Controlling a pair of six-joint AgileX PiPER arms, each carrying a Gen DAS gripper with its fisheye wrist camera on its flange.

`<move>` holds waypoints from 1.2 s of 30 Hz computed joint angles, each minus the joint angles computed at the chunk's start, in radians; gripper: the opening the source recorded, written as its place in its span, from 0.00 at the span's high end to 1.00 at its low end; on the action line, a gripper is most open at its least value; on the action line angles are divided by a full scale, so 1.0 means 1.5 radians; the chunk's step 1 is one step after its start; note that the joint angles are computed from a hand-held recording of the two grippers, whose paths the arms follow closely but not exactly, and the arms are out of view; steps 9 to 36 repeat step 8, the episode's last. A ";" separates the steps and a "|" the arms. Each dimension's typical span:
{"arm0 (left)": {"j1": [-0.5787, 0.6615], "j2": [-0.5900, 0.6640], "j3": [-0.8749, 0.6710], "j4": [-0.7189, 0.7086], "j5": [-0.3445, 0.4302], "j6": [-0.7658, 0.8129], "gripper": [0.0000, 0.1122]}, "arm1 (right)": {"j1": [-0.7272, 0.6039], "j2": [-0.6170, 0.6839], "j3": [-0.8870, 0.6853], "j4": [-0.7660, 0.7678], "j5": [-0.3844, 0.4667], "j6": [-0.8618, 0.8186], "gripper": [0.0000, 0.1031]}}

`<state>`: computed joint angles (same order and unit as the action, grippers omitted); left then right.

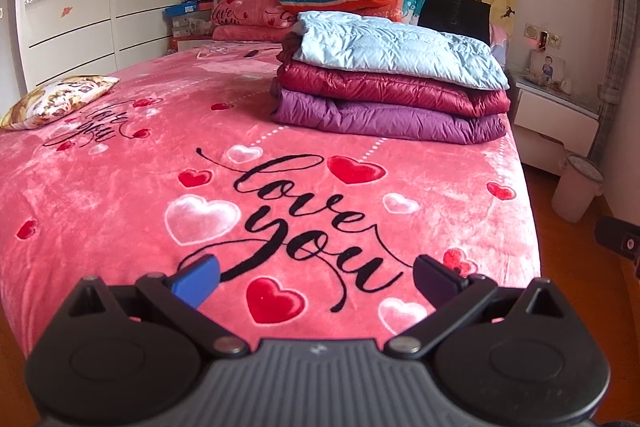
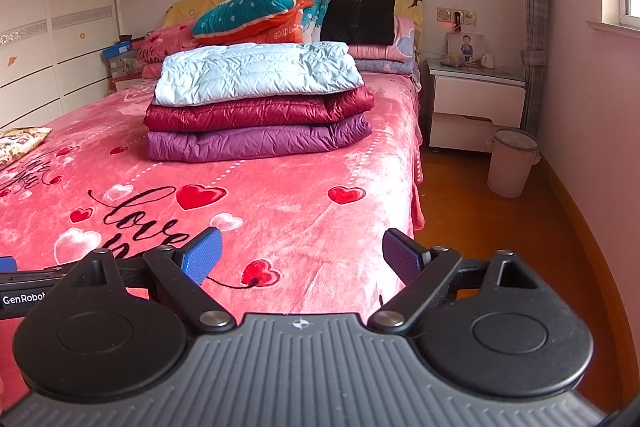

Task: Fold large clothes

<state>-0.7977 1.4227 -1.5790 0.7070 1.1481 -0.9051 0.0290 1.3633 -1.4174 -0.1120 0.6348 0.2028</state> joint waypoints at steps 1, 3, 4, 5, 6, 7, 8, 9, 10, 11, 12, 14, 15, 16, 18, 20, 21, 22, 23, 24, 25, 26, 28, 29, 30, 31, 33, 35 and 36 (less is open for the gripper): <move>0.007 0.004 0.002 0.000 -0.005 0.003 0.09 | 0.000 0.006 -0.001 0.003 -0.005 -0.004 0.00; 0.024 0.016 -0.001 -0.009 -0.010 0.012 0.09 | 0.003 0.019 0.000 -0.001 -0.017 -0.007 0.00; 0.032 0.021 -0.001 -0.015 -0.015 0.014 0.09 | 0.005 0.028 -0.002 -0.003 -0.025 -0.008 0.00; 0.043 0.028 -0.002 -0.019 -0.019 0.015 0.09 | 0.008 0.037 -0.005 -0.002 -0.032 -0.011 0.00; 0.052 0.036 -0.003 -0.023 -0.022 0.015 0.09 | 0.010 0.049 -0.008 0.000 -0.040 -0.015 0.00; 0.063 0.044 -0.004 -0.028 -0.026 0.017 0.09 | 0.014 0.060 -0.011 -0.004 -0.050 -0.014 0.00; 0.075 0.054 -0.004 -0.034 -0.031 0.018 0.09 | 0.018 0.073 -0.016 -0.009 -0.060 -0.012 0.00; 0.075 0.054 -0.004 -0.034 -0.031 0.018 0.09 | 0.018 0.073 -0.016 -0.009 -0.060 -0.012 0.00; 0.075 0.054 -0.004 -0.034 -0.031 0.018 0.09 | 0.018 0.073 -0.016 -0.009 -0.060 -0.012 0.00; 0.075 0.054 -0.004 -0.034 -0.031 0.018 0.09 | 0.018 0.073 -0.016 -0.009 -0.060 -0.012 0.00; 0.075 0.054 -0.004 -0.034 -0.031 0.018 0.09 | 0.018 0.073 -0.016 -0.009 -0.060 -0.012 0.00; 0.075 0.054 -0.004 -0.034 -0.031 0.018 0.09 | 0.018 0.073 -0.016 -0.009 -0.060 -0.012 0.00; 0.075 0.054 -0.004 -0.034 -0.031 0.018 0.09 | 0.018 0.073 -0.016 -0.009 -0.060 -0.012 0.00; 0.075 0.054 -0.004 -0.034 -0.031 0.018 0.09 | 0.018 0.073 -0.016 -0.009 -0.060 -0.012 0.00; 0.075 0.054 -0.004 -0.034 -0.031 0.018 0.09 | 0.018 0.073 -0.016 -0.009 -0.060 -0.012 0.00; 0.075 0.054 -0.004 -0.034 -0.031 0.018 0.09 | 0.018 0.073 -0.016 -0.009 -0.060 -0.012 0.00; 0.075 0.054 -0.004 -0.034 -0.031 0.018 0.09 | 0.018 0.073 -0.016 -0.009 -0.060 -0.012 0.00; 0.075 0.054 -0.004 -0.034 -0.031 0.018 0.09 | 0.018 0.073 -0.016 -0.009 -0.060 -0.012 0.00; 0.075 0.054 -0.004 -0.034 -0.031 0.018 0.09 | 0.018 0.073 -0.016 -0.009 -0.060 -0.012 0.00; 0.075 0.054 -0.004 -0.034 -0.031 0.018 0.09 | 0.018 0.073 -0.016 -0.009 -0.060 -0.012 0.00; 0.075 0.054 -0.004 -0.034 -0.031 0.018 0.09 | 0.018 0.073 -0.016 -0.009 -0.060 -0.012 0.00; 0.075 0.054 -0.004 -0.034 -0.031 0.018 0.09 | 0.018 0.073 -0.016 -0.009 -0.060 -0.012 0.00; 0.075 0.054 -0.004 -0.034 -0.031 0.018 0.09 | 0.018 0.073 -0.016 -0.009 -0.060 -0.012 0.00; 0.075 0.054 -0.004 -0.034 -0.031 0.018 0.09 | 0.018 0.073 -0.016 -0.009 -0.060 -0.012 0.00; 0.075 0.054 -0.004 -0.034 -0.031 0.018 0.09 | 0.018 0.073 -0.016 -0.009 -0.060 -0.012 0.00; 0.075 0.054 -0.004 -0.034 -0.031 0.018 0.09 | 0.018 0.073 -0.016 -0.009 -0.060 -0.012 0.00; 0.075 0.054 -0.004 -0.034 -0.031 0.018 0.09 | 0.018 0.073 -0.016 -0.009 -0.060 -0.012 0.00; 0.075 0.054 -0.004 -0.034 -0.031 0.018 0.09 | 0.018 0.073 -0.016 -0.009 -0.060 -0.012 0.00; 0.075 0.054 -0.004 -0.034 -0.031 0.018 0.09 | 0.018 0.073 -0.016 -0.009 -0.060 -0.012 0.00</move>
